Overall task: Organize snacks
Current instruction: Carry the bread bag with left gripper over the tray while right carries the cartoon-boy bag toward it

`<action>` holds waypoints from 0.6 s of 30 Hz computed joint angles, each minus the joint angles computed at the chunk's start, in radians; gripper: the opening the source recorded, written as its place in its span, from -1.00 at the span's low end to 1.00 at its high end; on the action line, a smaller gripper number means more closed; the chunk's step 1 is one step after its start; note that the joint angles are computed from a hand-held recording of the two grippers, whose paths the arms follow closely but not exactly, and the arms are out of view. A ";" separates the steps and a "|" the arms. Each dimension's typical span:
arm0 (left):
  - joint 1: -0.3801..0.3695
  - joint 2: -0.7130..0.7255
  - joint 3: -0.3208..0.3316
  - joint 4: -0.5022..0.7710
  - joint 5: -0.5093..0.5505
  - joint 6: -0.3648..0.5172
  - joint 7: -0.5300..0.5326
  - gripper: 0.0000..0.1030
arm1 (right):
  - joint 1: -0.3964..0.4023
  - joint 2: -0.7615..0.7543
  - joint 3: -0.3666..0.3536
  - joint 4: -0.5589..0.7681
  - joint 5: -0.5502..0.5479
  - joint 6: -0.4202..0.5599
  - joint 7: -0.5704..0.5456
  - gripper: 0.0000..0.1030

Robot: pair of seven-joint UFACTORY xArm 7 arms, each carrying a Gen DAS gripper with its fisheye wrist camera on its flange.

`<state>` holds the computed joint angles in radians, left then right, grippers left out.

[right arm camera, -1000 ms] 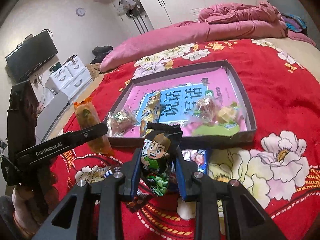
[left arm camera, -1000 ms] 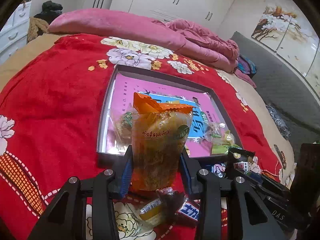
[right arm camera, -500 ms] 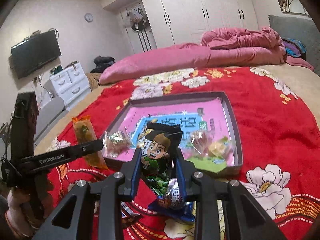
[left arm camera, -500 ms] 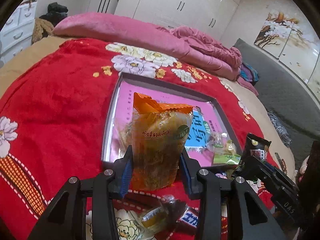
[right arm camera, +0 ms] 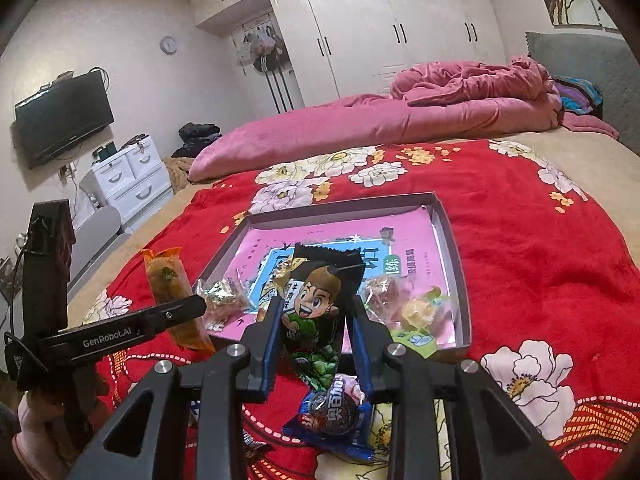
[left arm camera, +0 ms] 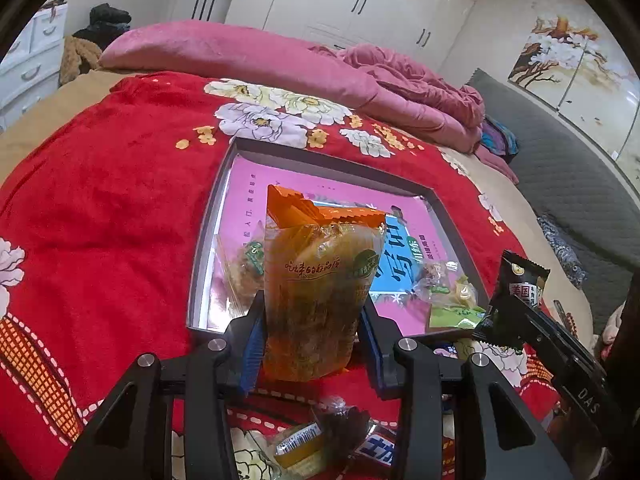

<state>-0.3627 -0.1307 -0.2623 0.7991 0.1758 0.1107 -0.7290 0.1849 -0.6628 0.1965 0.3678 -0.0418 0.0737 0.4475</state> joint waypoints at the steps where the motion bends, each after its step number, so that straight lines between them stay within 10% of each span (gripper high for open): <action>1: 0.000 0.002 0.001 0.001 -0.001 -0.001 -0.001 -0.16 | -0.003 0.002 0.003 0.001 0.000 0.000 0.003 -0.38; 18: 0.033 0.052 -0.004 0.045 0.144 0.012 -0.139 -0.16 | -0.064 0.051 0.039 0.023 -0.027 -0.033 0.045 -0.38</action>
<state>-0.3296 -0.0788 -0.2667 0.8445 0.3200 0.1230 -0.8679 0.1205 -0.6115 0.2360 0.3905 -0.0689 0.0409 0.4924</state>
